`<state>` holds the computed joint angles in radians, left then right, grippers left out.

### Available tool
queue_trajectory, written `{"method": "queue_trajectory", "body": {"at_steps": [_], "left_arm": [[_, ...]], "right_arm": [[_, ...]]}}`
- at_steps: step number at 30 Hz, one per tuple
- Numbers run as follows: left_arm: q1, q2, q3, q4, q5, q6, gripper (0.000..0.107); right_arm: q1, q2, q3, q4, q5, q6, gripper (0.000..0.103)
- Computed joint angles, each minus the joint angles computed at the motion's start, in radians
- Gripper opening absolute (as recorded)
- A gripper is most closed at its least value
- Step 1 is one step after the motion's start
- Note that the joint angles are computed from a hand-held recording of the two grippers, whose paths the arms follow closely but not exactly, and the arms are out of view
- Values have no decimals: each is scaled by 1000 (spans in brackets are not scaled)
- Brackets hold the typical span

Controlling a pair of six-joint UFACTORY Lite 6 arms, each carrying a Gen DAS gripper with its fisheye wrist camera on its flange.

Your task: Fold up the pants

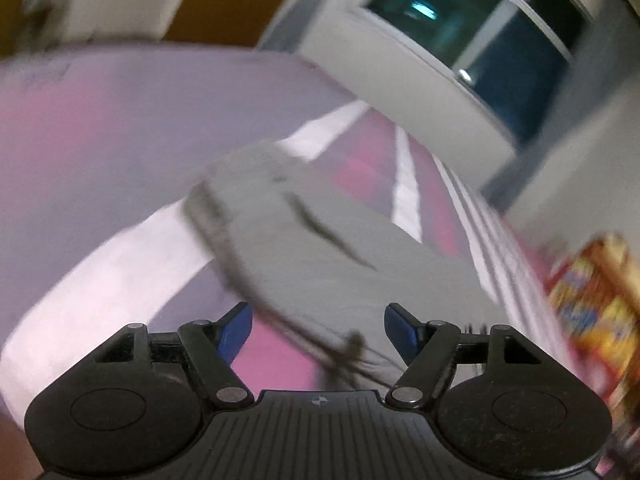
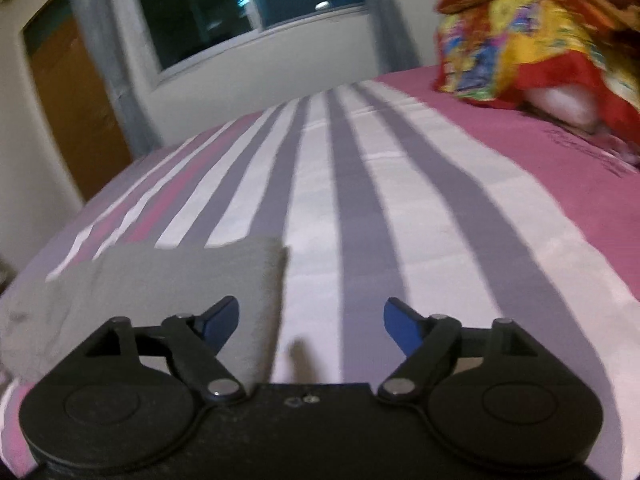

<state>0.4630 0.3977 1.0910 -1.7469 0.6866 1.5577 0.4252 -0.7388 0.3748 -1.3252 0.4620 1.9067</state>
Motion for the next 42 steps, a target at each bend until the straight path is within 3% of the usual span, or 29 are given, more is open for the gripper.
{"method": "queue_trajectory", "body": {"at_steps": [3, 7, 14, 16, 18, 21, 26, 30, 35, 39, 42], "left_arm": [[79, 259, 197, 77, 177, -194, 72], [123, 514, 420, 20, 350, -266, 72], [85, 812, 824, -28, 408, -362, 71], [56, 833, 845, -60, 390, -319, 69], [48, 811, 801, -91, 383, -297, 16], [76, 743, 621, -254, 527, -119, 16], [68, 760, 655, -134, 372, -137, 16], [60, 768, 710, -67, 320, -177, 19], [66, 769, 791, 18, 261, -261, 19], [40, 671, 717, 46, 171, -237, 19], [14, 546, 615, 31, 98, -169, 17]], "right_arm": [[33, 30, 16, 44, 39, -13, 86], [74, 51, 26, 35, 90, 10, 87], [42, 53, 14, 28, 97, 73, 87], [22, 58, 12, 38, 80, 82, 87], [11, 59, 11, 53, 79, 96, 87], [-20, 45, -5, 76, 71, 112, 85], [-92, 27, -24, 145, 43, 110, 88], [-138, 159, 64, 261, 10, -88, 99], [-114, 283, 158, 286, 124, -258, 103], [-122, 302, 150, 226, 259, -248, 103], [-219, 237, 65, 210, 162, -221, 103]]}}
